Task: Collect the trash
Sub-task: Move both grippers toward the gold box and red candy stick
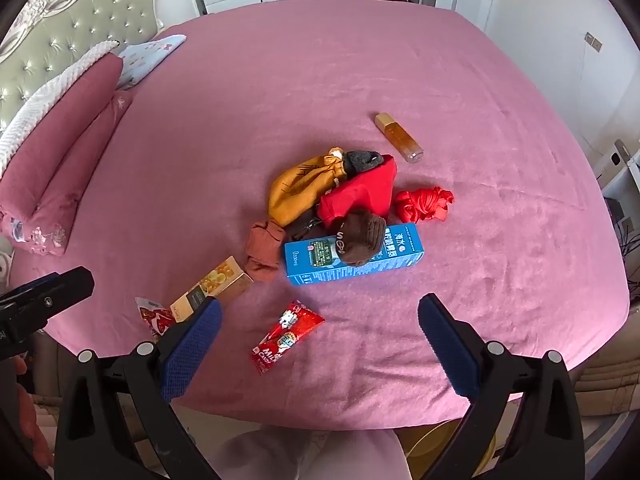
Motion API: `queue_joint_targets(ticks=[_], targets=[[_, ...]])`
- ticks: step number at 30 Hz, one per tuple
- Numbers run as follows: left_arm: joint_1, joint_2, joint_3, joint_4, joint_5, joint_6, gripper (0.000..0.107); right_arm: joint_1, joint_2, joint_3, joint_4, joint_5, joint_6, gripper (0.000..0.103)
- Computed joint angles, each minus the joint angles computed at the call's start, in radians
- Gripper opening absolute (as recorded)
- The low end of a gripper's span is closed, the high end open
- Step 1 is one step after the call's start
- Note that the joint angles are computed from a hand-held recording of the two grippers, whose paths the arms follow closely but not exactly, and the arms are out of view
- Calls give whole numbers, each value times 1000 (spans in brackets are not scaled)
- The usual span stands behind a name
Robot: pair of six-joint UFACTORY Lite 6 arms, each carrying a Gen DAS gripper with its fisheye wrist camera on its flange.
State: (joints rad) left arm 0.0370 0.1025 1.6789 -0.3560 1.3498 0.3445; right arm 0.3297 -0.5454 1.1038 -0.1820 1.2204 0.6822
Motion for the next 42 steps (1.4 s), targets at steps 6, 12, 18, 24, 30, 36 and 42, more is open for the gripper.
queue_joint_targets(ticks=[6, 12, 18, 24, 30, 36, 42], targets=[[1, 1, -12, -2, 25, 2, 99, -27, 15, 20, 41, -1, -42, 95], [-18, 3, -6, 38, 18, -42, 99, -39, 26, 32, 66, 3, -74, 95], [-36, 7, 16, 95, -15, -67, 99, -40, 26, 32, 75, 3, -93, 95], [-21, 34, 41, 92, 6, -57, 99, -53, 27, 28, 96, -3, -128, 95], [-24, 21, 38, 79, 18, -39, 99, -69, 30, 18, 121, -7, -153, 95], [-33, -1, 19, 73, 5, -23, 99, -63, 32, 8, 129, -13, -154, 95], [-24, -6, -3, 77, -3, -24, 99, -62, 27, -4, 142, -19, -161, 95]])
